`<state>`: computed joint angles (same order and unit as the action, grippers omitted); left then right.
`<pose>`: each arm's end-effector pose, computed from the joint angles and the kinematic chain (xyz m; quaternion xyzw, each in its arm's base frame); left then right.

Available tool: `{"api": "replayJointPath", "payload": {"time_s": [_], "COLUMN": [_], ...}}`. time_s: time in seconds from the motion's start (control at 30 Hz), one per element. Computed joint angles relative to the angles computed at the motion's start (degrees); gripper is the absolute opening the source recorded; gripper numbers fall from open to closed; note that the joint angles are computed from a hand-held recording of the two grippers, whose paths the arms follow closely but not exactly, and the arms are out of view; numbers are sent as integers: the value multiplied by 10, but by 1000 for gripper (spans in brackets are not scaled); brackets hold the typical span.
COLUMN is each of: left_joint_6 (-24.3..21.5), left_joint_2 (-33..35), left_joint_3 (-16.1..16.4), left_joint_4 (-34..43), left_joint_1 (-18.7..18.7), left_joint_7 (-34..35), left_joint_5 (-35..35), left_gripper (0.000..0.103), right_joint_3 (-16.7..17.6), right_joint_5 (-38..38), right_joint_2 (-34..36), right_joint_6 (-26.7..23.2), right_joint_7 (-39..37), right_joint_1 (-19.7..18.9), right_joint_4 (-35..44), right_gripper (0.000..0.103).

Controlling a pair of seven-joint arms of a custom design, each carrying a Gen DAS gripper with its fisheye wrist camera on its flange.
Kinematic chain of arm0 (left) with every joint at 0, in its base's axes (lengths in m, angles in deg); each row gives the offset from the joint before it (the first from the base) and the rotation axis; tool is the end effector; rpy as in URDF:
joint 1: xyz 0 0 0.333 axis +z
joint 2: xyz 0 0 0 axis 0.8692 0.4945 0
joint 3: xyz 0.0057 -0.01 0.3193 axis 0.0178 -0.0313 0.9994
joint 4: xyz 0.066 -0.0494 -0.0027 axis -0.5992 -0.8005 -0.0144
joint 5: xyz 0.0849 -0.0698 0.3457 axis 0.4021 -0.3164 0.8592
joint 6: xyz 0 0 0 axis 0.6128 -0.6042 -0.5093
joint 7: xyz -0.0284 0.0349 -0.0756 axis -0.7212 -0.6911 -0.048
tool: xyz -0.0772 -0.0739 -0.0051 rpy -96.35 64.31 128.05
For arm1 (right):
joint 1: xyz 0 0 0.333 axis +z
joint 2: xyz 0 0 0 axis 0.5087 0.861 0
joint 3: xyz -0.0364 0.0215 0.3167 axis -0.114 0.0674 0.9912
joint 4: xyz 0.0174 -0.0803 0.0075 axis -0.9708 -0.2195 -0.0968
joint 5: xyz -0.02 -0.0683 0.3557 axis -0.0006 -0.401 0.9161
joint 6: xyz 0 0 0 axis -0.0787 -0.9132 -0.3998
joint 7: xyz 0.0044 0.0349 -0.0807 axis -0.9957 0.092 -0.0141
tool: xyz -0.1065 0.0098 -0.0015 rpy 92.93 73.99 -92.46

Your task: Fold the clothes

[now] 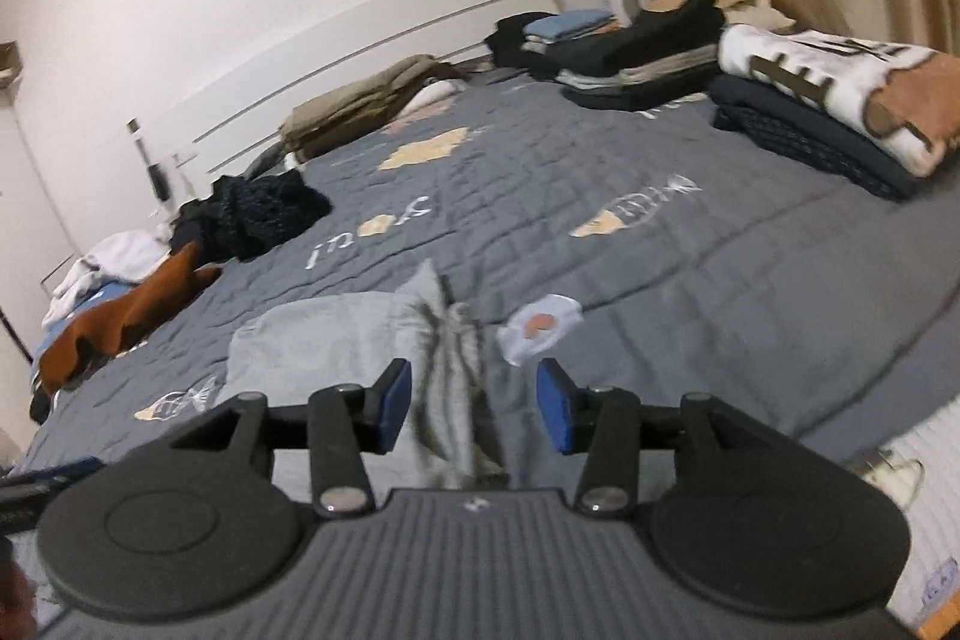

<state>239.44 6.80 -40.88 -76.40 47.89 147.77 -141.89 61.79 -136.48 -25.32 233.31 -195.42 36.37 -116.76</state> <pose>0.5549 -0.2686 0.5321 -0.3368 0.8113 -0.4686 0.0937 0.3546 0.1604 0.5338 -0.3177 0.7951 -0.3587 0.3718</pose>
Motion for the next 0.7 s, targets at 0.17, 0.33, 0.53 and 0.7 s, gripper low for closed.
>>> {"api": "replayJointPath", "payload": {"time_s": [0.17, 0.33, 0.53, 0.7], "left_joint_6": [-131, -162, -170, -205], "left_joint_2": [9, 21, 39, 34], "left_joint_3": [2, 16, 23, 22], "left_joint_4": [21, 24, 32, 43], "left_joint_1": [17, -3, -13, 5], "left_joint_7": [-21, -79, -182, -202], "left_joint_5": [-22, 89, 227, 227], "left_gripper": [55, 55, 56, 56], "right_joint_3": [-23, -29, -51, -48], "right_joint_5": [-53, -83, 40, 89], "right_joint_2": [18, 71, 123, 114], "right_joint_6": [123, 217, 197, 205], "right_joint_7": [67, 101, -31, -68], "right_joint_1": [-25, -46, -8, -20], "right_joint_4": [6, 28, 37, 14], "right_gripper": [46, 46, 46, 45]}}
